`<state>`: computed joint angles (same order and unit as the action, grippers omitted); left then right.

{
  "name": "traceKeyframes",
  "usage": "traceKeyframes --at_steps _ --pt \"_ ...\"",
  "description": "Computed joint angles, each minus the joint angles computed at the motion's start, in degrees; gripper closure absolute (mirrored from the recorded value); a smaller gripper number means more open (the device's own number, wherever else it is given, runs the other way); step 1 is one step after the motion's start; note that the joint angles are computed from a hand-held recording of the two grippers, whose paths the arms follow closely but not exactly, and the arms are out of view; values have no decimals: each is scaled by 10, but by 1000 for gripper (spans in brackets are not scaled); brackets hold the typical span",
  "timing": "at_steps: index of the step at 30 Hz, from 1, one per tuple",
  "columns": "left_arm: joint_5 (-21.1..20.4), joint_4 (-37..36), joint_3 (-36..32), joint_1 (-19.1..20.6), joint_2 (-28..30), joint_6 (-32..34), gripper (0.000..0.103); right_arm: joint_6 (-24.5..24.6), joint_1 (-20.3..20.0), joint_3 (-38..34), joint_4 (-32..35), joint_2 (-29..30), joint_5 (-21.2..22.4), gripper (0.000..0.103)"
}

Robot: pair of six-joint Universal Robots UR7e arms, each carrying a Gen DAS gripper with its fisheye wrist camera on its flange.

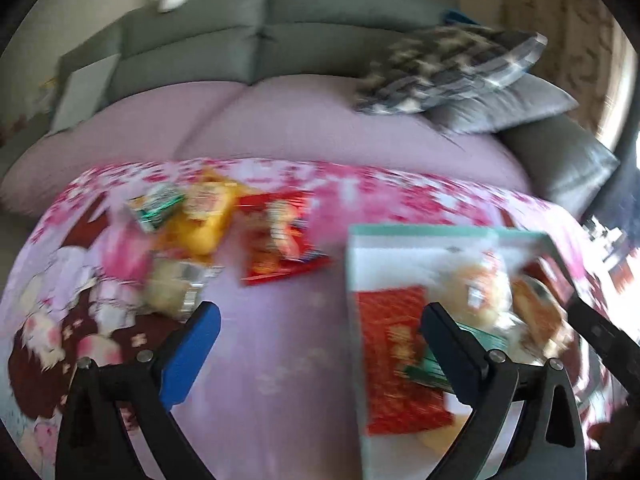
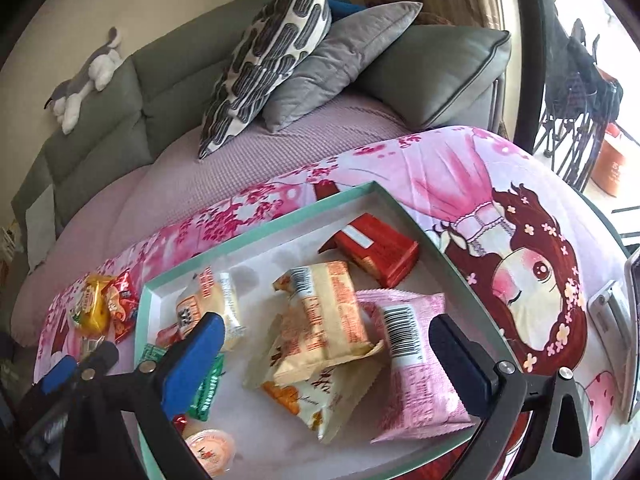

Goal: Organize snacks
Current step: 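Move both open tools from the tray back to the snack heap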

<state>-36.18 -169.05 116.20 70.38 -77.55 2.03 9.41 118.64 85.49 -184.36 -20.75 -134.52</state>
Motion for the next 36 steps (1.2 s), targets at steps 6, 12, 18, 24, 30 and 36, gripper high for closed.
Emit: traceKeyframes --at_steps 6,12,18,24,30,36 --pt "22 -2 -9 18 -13 -21 3 14 12 -14 34 4 5 0" --pt "46 15 -15 34 -27 -11 3 -6 29 -37 56 20 40 0" --pt "76 23 -20 56 -51 -14 3 -14 40 -66 93 42 84 0" --pt "87 38 -19 79 -81 -37 3 -30 54 -95 116 66 99 0" --pt "88 51 -18 99 -106 -61 3 -47 67 -122 142 88 120 0" --pt "60 53 -22 112 -112 -60 3 -55 73 -145 170 108 146 0"
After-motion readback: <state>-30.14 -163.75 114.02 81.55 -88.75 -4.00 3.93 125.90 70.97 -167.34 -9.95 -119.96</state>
